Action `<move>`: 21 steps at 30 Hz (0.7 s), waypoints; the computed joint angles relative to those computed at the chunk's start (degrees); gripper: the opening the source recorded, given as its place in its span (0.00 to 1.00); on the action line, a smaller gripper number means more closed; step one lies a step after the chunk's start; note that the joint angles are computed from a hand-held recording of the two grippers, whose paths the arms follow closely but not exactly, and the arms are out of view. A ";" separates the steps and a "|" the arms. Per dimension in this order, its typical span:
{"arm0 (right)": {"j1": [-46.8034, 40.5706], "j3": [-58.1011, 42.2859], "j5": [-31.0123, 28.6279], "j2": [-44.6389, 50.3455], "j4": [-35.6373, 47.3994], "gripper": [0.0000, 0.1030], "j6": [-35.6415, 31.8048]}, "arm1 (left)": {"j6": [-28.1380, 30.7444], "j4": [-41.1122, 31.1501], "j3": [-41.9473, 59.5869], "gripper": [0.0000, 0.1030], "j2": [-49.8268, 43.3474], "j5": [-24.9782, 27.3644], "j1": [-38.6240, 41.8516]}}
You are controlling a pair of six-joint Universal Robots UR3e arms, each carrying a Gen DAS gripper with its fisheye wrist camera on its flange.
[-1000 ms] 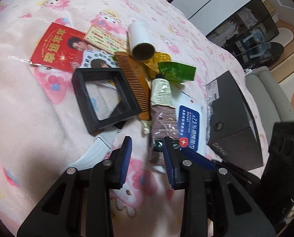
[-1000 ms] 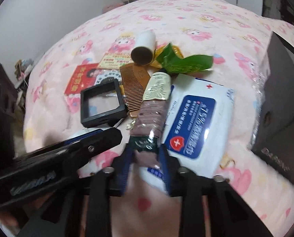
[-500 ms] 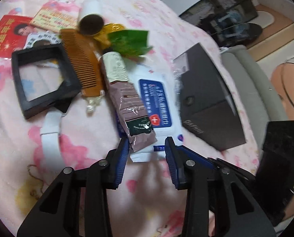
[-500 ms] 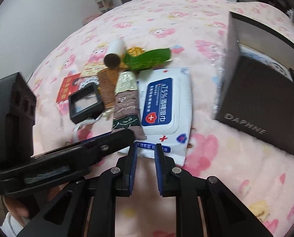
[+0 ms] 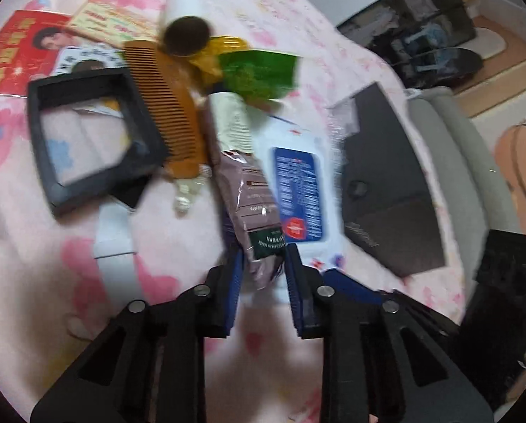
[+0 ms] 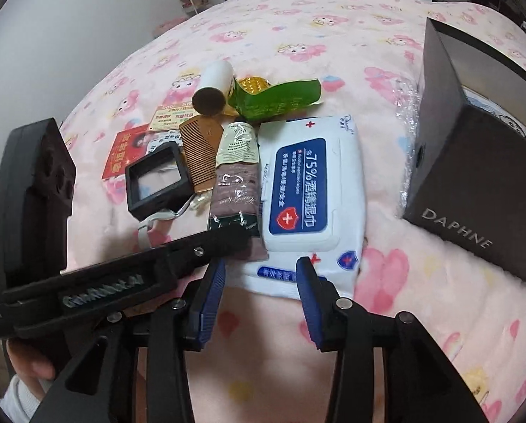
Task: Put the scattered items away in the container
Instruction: 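Close the left gripper on the cap end of the hand-cream tube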
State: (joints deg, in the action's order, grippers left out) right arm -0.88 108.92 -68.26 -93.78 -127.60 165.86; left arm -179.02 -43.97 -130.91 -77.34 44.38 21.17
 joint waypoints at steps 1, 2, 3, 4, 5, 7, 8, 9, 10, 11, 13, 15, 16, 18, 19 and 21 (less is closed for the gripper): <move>-0.51 0.31 -0.26 -0.94 0.98 0.37 -0.61 | 0.80 -0.40 -0.30 0.19 0.67 -0.94 -0.03; -1.20 0.70 -1.04 -2.20 1.81 0.36 -1.01 | 1.30 -0.28 -0.07 0.19 0.84 -0.83 -0.75; -2.02 1.12 -1.63 -3.50 2.65 0.36 -1.45 | 2.10 -0.59 0.24 0.19 0.91 -1.15 -1.38; -3.53 1.78 -1.15 -5.14 3.63 0.37 -2.09 | 4.12 -2.72 0.66 0.18 0.92 -2.95 -1.51; -5.05 2.33 -0.63 -6.72 4.70 0.37 -2.76 | 6.22 -4.93 1.14 0.13 0.86 -4.70 -1.69; -7.84 2.79 0.58 -9.26 7.18 0.37 -4.05 | 7.52 -6.49 1.46 0.13 1.79 -5.39 -2.69; -8.58 2.86 0.85 -9.96 7.89 0.37 -4.72 | 6.87 -5.79 1.45 0.15 2.50 -4.40 -3.59; -9.32 3.00 1.15 -10.83 8.73 0.37 -5.73 | 5.46 -3.83 1.55 0.16 2.87 -2.16 -4.89; -9.84 3.18 1.58 -11.48 9.31 0.37 -6.67 | 4.77 -2.75 1.27 0.20 3.09 -1.19 -5.21; -10.09 3.41 1.92 -11.80 9.35 0.37 -6.94 | 4.10 -1.69 1.00 0.24 3.29 -0.21 -5.55; -10.74 3.69 3.43 -12.10 9.96 0.37 -7.32 | 3.67 -1.45 -0.08 0.26 4.27 -0.60 -4.07; -10.59 3.42 4.95 -11.59 10.55 0.37 -7.19 | 4.76 -3.41 -2.12 0.28 6.55 -2.13 0.13; -10.02 3.35 5.28 -11.21 10.09 0.37 -7.01 | 2.64 -1.36 -3.01 0.28 6.62 -1.33 1.03; -7.18 2.68 3.78 -9.66 7.81 0.37 -5.78 | -2.00 3.06 -4.90 0.28 6.73 0.63 3.12; -5.54 2.30 3.01 -8.43 6.02 0.38 -5.61 | -2.77 3.36 -5.78 0.28 7.12 0.30 4.55; -2.39 1.30 1.36 -5.75 2.63 0.41 -5.29 | -2.05 1.42 -6.90 0.28 7.20 -2.32 7.84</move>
State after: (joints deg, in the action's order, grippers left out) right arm -3.27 110.22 -66.91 -99.54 -124.97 160.57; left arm -181.08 -42.55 -137.81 -70.14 42.06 29.01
